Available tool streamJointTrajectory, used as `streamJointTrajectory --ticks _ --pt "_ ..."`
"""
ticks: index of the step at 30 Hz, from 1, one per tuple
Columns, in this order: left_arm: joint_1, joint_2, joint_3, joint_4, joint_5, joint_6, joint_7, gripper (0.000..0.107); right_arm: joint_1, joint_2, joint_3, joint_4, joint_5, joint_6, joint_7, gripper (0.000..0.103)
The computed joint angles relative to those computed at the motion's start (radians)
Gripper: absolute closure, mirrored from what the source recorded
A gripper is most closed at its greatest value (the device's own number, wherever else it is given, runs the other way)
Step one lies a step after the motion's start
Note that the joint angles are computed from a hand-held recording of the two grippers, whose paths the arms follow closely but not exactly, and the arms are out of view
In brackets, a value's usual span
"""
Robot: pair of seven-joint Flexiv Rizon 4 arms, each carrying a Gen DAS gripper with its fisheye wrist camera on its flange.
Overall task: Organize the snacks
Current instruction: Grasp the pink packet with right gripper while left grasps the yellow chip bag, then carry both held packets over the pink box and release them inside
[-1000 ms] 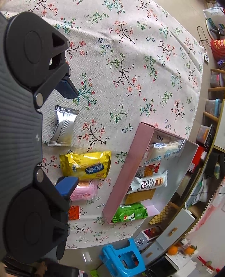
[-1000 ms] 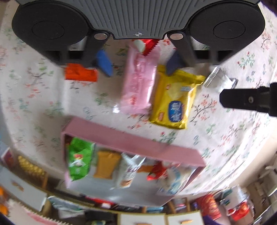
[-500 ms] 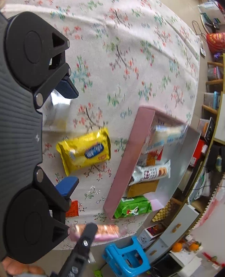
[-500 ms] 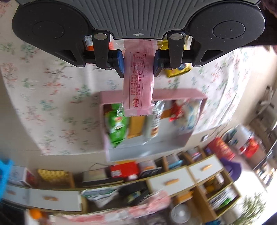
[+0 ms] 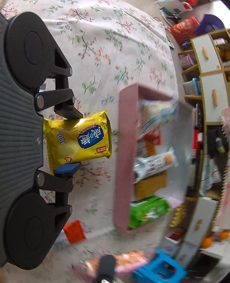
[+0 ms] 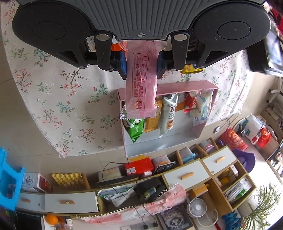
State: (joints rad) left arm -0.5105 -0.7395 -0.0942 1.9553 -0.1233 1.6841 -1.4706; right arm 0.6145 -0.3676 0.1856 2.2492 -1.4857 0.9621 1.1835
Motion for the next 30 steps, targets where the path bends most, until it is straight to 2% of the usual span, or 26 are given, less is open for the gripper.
streamJointTrajectory --ticks 3,7,9,12,18,23,26,28,30 --pt "0.084 0.028 -0.064 0.049 0.025 0.060 0.017 0.059 -0.003 0.002 0.000 0.004 -0.006 0.005 0.005 0.071" --pt "0.233 0.051 -0.208 0.111 0.039 0.089 0.008 0.059 -0.004 -0.012 0.000 -0.005 0.002 0.021 -0.023 0.071" --pt "0.242 0.066 -0.214 0.126 0.039 0.096 -0.005 0.059 -0.001 -0.013 -0.002 -0.007 -0.003 0.023 -0.026 0.071" --pt "0.214 0.067 -0.184 0.117 0.041 0.099 -0.007 0.059 -0.001 -0.009 -0.003 -0.005 -0.003 0.021 -0.028 0.071" --pt "0.240 0.061 -0.204 0.103 0.046 0.123 -0.021 0.059 0.004 -0.015 -0.005 -0.011 0.036 0.013 -0.074 0.071" --pt "0.306 0.010 -0.291 0.036 0.071 0.156 -0.035 0.059 0.003 -0.023 -0.018 -0.034 0.050 -0.011 -0.110 0.071" --pt "0.298 -0.037 -0.294 -0.044 0.091 0.182 -0.023 0.059 0.006 -0.041 -0.033 -0.067 0.076 -0.041 -0.178 0.071" --pt "0.368 -0.088 -0.386 -0.098 0.117 0.155 -0.015 0.059 -0.004 -0.055 -0.052 -0.087 0.051 -0.033 -0.183 0.071" --pt "0.372 -0.124 -0.409 -0.150 0.118 0.151 -0.009 0.059 -0.020 -0.063 -0.070 -0.104 0.018 -0.025 -0.183 0.071"
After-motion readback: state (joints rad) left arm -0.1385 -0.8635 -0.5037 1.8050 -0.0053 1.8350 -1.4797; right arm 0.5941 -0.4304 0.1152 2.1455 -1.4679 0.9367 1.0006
